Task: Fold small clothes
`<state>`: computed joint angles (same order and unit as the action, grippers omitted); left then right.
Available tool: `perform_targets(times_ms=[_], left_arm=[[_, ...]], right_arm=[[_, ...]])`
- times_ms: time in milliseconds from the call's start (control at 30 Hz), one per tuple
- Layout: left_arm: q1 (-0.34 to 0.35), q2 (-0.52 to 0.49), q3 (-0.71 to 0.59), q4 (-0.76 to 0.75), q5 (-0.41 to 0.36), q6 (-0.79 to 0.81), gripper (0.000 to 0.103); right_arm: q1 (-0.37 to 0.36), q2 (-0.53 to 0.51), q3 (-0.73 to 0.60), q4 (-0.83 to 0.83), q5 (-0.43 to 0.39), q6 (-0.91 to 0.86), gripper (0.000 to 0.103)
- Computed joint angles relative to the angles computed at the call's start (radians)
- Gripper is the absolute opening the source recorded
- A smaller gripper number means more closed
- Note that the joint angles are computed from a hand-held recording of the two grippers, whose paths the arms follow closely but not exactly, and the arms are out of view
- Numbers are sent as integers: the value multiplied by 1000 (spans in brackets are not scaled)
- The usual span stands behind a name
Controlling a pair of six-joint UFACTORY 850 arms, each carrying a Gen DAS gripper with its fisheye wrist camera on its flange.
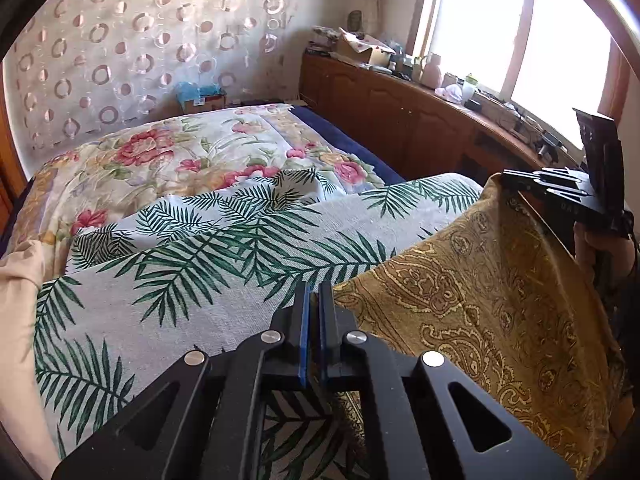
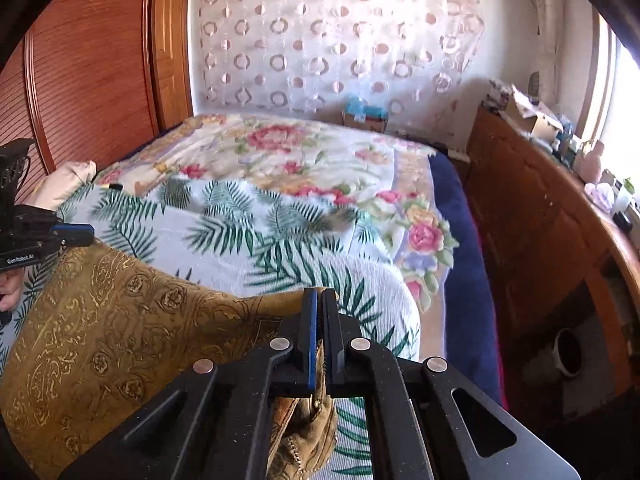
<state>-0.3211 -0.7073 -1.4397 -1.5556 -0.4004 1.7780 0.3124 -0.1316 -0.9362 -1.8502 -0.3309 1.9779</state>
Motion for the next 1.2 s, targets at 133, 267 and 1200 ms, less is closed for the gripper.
perform_targets(times_ms=[133, 267, 1200], left_arm=[[-8, 0, -4, 7, 27, -7, 5], [-11, 30, 27, -35, 39, 73, 20], [13, 423, 593, -393, -55, 504, 79]], right_arm=[[7, -22, -26, 119, -14, -118, 2], [27, -11, -36, 244, -56, -245, 2], [469, 361, 343, 556, -301, -132, 42]])
